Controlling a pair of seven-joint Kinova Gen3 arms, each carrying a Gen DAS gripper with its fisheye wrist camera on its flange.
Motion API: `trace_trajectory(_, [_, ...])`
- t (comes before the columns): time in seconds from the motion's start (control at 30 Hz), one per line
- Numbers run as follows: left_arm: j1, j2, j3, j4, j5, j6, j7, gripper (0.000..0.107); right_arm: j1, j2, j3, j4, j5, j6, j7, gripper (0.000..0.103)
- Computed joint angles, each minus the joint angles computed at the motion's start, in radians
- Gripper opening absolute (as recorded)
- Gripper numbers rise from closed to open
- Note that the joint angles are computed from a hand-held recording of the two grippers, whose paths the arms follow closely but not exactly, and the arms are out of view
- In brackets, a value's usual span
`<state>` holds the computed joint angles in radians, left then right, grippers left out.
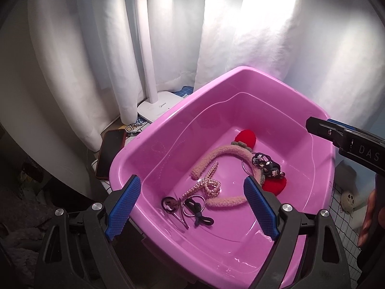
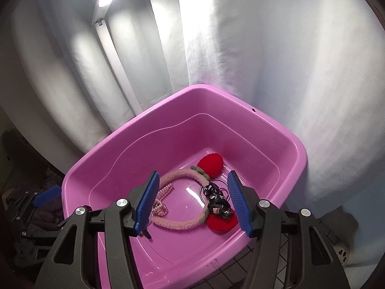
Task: Organize jewelry
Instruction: 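Move both open tools away from the basin back over the table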
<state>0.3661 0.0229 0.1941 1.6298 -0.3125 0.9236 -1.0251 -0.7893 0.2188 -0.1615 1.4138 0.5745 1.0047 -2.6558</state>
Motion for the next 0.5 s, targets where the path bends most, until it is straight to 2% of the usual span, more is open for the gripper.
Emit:
trace_trajectory(0.23, [0.026, -0.045, 0.035, 0.021, -0.045, 0.012, 0.061, 0.086, -0.006, -0.085, -0.030, 0.103, 0.038, -0.019, -0.079, 0.056])
trace_trajectory(0.4, [0.052, -0.082, 0.087, 0.035, -0.093, 0.041, 0.164, 0.086, 0.015, -0.173, -0.083, 0.188, 0.060, -0.007, -0.105, 0.057])
trace_trajectory(0.5, [0.082, -0.088, 0.133, 0.029, -0.127, 0.075, 0.246, 0.086, 0.026, -0.245, -0.137, 0.249, 0.076, 0.034, -0.148, 0.058])
